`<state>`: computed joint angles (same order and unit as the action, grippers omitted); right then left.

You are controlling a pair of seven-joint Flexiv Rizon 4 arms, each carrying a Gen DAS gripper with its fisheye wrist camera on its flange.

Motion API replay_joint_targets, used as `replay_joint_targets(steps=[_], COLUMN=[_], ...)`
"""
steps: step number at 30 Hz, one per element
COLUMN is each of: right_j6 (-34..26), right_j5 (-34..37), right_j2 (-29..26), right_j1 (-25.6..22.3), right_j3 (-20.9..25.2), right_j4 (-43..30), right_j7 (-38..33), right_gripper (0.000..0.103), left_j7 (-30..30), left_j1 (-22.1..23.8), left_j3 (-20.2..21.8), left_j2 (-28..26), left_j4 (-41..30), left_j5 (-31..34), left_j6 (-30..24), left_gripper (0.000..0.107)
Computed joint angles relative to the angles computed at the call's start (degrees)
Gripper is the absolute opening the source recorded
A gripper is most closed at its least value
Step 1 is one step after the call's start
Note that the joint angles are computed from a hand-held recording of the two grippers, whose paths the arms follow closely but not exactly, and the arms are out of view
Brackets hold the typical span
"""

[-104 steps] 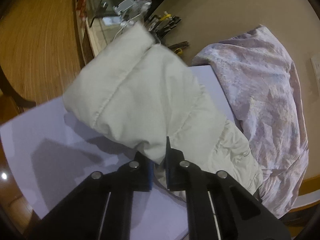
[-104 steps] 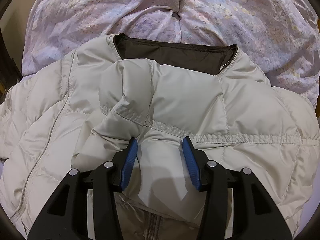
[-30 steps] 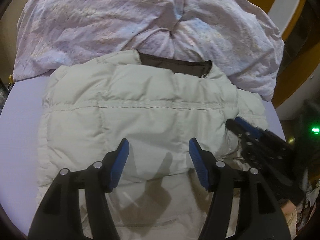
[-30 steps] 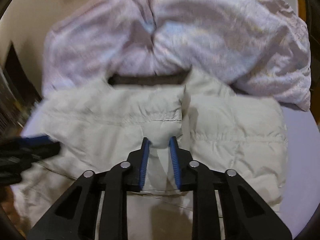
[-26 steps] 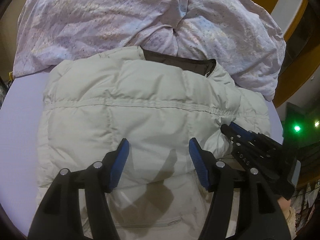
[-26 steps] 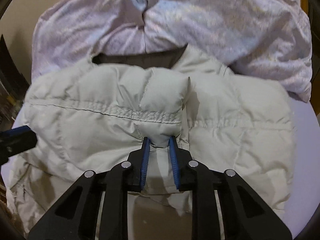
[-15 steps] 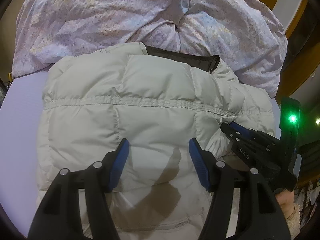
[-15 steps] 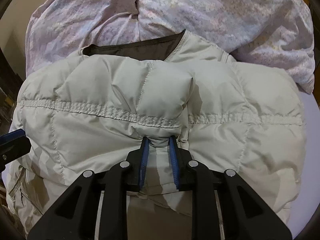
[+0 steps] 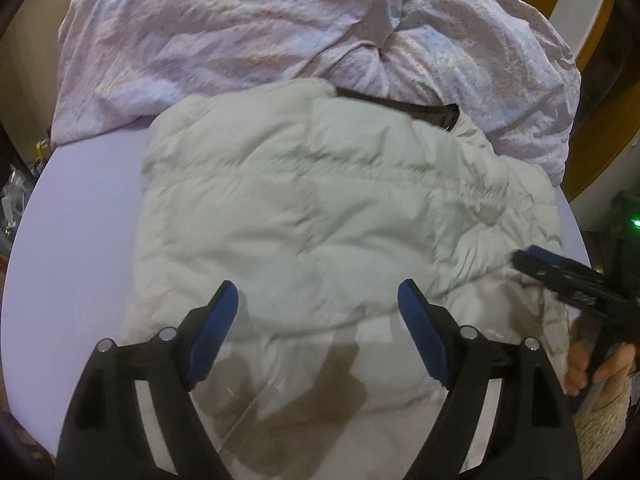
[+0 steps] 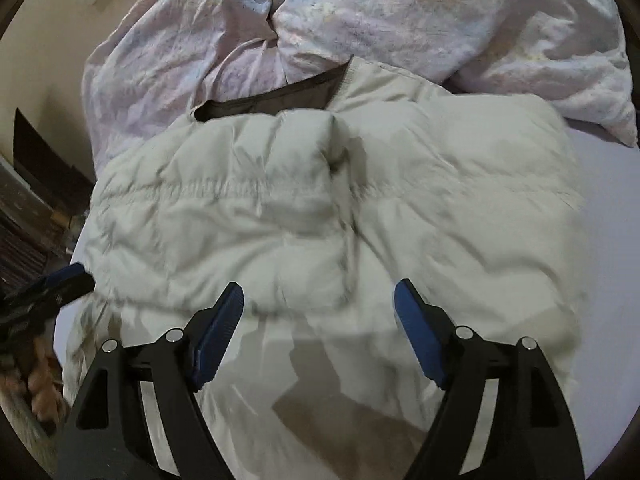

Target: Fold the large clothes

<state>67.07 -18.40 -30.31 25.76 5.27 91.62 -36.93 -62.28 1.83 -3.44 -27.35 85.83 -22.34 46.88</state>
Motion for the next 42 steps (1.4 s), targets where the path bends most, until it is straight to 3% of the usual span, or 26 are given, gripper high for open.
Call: replay_joint_targets(steps=[5,16,20,24,26,32,38,41,42], right_j6=[-2.2,-6.2,-5.3,-2.1,-0.9,-2.8,-2.5,-3.3,-4.3], right_j5=[5.7,11.8,22.2,36.0,38.6,58.2,66.0,68.5,69.6], right_j2=[7.2,23.1,25.9,26.6,27.2,27.9,27.9,27.6,27.6], right_j1=[-3.6,-7.3,-8.6,-9.0,-8.5,-8.6,-8.1,-8.2,-8.4], right_j3=[4.3,6.1,8.0,9.7,9.9,10.5,10.1,9.8,9.6], right_j4=[7.8,27.2,31.1,32.2,32.8,29.9,28.7,28.0,27.9], right_j7=[-3.4,0.0,-4.5,-13.5,-15.7,-31.5,-38.3,-40.3,-41.4], right_gripper=[0.081,0.084,0.084,0.084,0.083,0.073,0.072,0.063,0.053], left_j7=[2.5,6.7,8.9,11.9,12.8,15.8,16.6,16.7,16.6], left_j1=[2.4,6.5,8.4,9.8,10.0,10.8,10.8,10.9,10.9], left_j3=[1.7,6.6,7.1,7.2,7.4,7.6,8.1,8.3,8.5], left_j2=[3.9,12.1,13.4,14.3,14.7,15.8,16.3,16.6,16.8], left_j4=[5.5,17.4,19.8,22.1,22.9,25.1,26.3,26.7,26.8], left_j5=[-0.2,1.1,-0.7,-4.1,-4.5,-8.3,-9.3,-9.9,-9.8], left_j6=[-1.7,-0.3,-1.8,-4.5,-5.4,-10.1,-13.2,-14.4,-14.7], left_gripper=[0.082,0.082,0.082,0.082,0.081,0.074,0.069,0.065,0.064])
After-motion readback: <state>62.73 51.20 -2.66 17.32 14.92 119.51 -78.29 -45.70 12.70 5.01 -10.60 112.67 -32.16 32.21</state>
